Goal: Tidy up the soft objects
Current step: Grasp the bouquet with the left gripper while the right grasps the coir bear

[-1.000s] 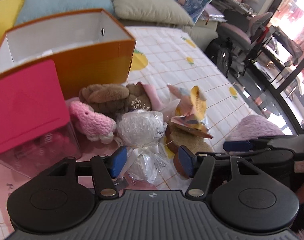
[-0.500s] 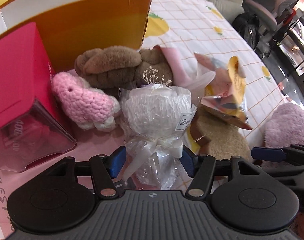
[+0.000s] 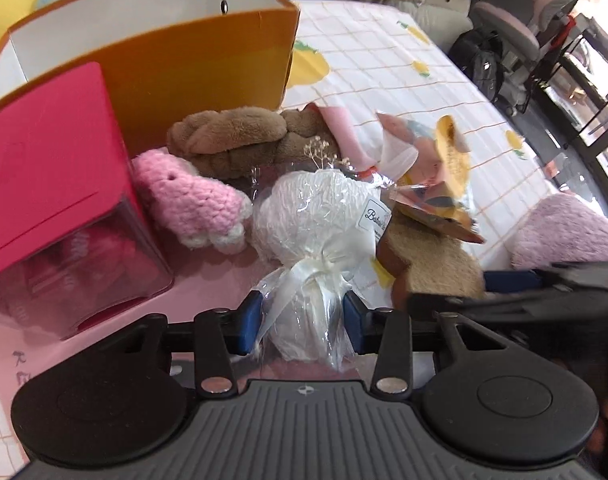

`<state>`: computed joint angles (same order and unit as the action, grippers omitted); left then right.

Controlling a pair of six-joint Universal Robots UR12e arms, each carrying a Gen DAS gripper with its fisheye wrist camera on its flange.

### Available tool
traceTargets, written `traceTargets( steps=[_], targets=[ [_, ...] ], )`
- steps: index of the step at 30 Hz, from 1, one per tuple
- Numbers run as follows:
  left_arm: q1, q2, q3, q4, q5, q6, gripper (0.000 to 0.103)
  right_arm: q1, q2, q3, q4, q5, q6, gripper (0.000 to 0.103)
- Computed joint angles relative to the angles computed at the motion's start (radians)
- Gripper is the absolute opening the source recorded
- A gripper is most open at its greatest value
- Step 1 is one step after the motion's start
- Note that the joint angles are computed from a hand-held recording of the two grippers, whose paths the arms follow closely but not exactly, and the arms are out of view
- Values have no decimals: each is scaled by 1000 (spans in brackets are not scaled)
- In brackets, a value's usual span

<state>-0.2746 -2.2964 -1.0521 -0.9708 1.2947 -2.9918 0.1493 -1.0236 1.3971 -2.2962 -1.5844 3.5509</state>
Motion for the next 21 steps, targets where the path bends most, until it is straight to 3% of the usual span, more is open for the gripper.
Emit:
traceTargets(
  steps=[6, 9, 17, 21],
  targets=[
    [7, 42, -54, 53, -23, -8, 48, 7, 23, -32, 56, -20, -10, 83],
    [11, 49, -62, 70, -33, -16, 48, 9, 31, -47, 93, -31, -12, 75],
    [7, 64, -84, 131, -25, 16, 48, 5, 6, -10, 28, -11, -7, 73],
    [13, 77, -103, 152, -33, 6, 48, -4, -13, 6, 13, 47, -13, 73]
  ],
)
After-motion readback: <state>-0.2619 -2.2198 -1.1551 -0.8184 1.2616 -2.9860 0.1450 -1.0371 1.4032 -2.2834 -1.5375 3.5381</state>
